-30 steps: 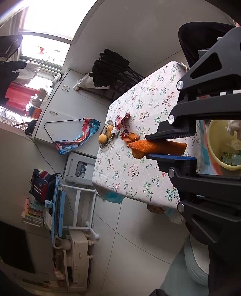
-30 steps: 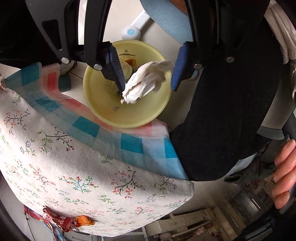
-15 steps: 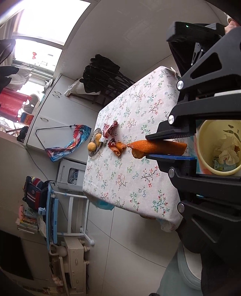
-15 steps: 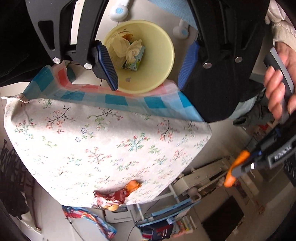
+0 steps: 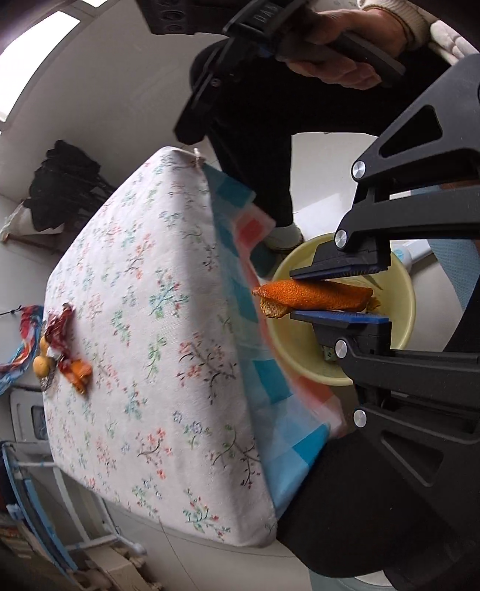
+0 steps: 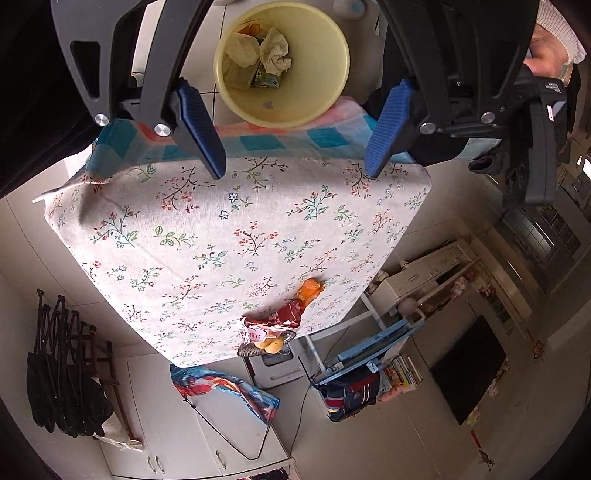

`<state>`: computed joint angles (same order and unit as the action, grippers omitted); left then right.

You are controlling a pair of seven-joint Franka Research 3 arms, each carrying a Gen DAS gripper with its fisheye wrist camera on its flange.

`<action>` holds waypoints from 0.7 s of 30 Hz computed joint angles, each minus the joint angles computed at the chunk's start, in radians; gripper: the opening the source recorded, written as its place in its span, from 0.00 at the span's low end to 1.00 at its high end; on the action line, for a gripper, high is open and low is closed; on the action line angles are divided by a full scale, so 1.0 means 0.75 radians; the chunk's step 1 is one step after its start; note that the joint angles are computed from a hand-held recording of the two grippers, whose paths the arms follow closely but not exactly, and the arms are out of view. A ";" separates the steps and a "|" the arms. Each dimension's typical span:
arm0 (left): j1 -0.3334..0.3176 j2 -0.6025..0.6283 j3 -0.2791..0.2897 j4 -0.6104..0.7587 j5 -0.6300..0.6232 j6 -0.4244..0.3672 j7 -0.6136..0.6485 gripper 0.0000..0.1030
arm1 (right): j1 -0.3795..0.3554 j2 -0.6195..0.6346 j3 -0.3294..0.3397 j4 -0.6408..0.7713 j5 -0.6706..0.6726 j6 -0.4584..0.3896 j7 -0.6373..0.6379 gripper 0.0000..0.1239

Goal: Collect trash

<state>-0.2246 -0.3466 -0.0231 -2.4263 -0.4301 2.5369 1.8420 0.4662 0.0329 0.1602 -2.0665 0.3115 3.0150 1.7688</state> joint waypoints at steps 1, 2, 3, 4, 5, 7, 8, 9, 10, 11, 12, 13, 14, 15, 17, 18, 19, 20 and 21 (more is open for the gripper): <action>-0.005 0.004 -0.002 0.003 0.006 -0.022 0.008 0.15 | 0.000 -0.004 0.000 -0.005 0.000 0.001 0.000 0.60; -0.004 0.006 -0.009 0.003 0.018 -0.033 0.010 0.17 | 0.000 -0.003 -0.001 -0.005 -0.002 0.003 0.001 0.60; -0.002 0.003 -0.017 -0.001 0.029 -0.026 0.007 0.19 | -0.001 -0.004 -0.001 -0.008 0.001 0.007 -0.001 0.61; 0.000 -0.002 -0.021 -0.004 0.037 -0.017 0.003 0.24 | -0.002 -0.008 -0.001 -0.012 0.004 0.008 -0.001 0.61; 0.002 -0.007 -0.020 -0.008 0.038 -0.006 -0.004 0.31 | -0.001 -0.008 -0.002 -0.013 -0.005 0.009 0.008 0.61; 0.007 -0.020 -0.014 -0.008 0.039 0.004 -0.025 0.37 | -0.001 -0.012 -0.003 -0.019 -0.014 0.015 0.017 0.61; 0.010 -0.026 -0.007 -0.009 0.038 0.011 -0.031 0.39 | -0.002 -0.012 -0.003 -0.019 -0.019 0.015 0.020 0.61; 0.012 -0.029 -0.001 -0.009 0.037 0.020 -0.036 0.39 | -0.002 -0.013 -0.003 -0.021 -0.027 0.014 0.025 0.61; 0.015 -0.029 0.002 -0.006 0.038 0.037 -0.043 0.39 | -0.001 -0.012 -0.004 -0.020 -0.037 0.013 0.032 0.61; 0.018 -0.038 0.006 -0.011 0.036 0.062 -0.051 0.39 | -0.001 -0.012 -0.005 -0.020 -0.047 0.013 0.039 0.61; 0.014 -0.047 0.015 -0.017 0.023 0.090 -0.050 0.40 | -0.001 -0.012 -0.005 -0.020 -0.060 0.014 0.049 0.61; 0.007 -0.058 0.025 -0.024 0.007 0.124 -0.047 0.40 | -0.001 -0.012 -0.006 -0.021 -0.070 0.015 0.054 0.61; 0.006 -0.071 0.028 -0.036 0.001 0.170 -0.054 0.41 | -0.001 -0.012 -0.006 -0.022 -0.081 0.016 0.059 0.61; 0.002 -0.089 0.032 -0.051 -0.006 0.225 -0.064 0.43 | 0.000 -0.011 -0.007 -0.021 -0.097 0.016 0.070 0.61; -0.024 -0.117 0.061 -0.075 -0.032 0.320 -0.073 0.48 | 0.001 -0.012 -0.008 -0.022 -0.121 0.017 0.081 0.61; -0.028 -0.130 0.068 -0.088 -0.032 0.366 -0.092 0.49 | 0.001 -0.012 -0.008 -0.022 -0.133 0.017 0.087 0.61; -0.033 -0.139 0.078 -0.096 -0.027 0.400 -0.111 0.51 | 0.001 -0.012 -0.008 -0.023 -0.142 0.017 0.090 0.61; -0.042 -0.146 0.092 -0.103 -0.024 0.430 -0.128 0.51 | 0.001 -0.012 -0.009 -0.022 -0.153 0.018 0.094 0.61; -0.047 -0.149 0.101 -0.108 -0.015 0.452 -0.151 0.51 | 0.000 -0.012 -0.008 -0.021 -0.152 0.018 0.088 0.61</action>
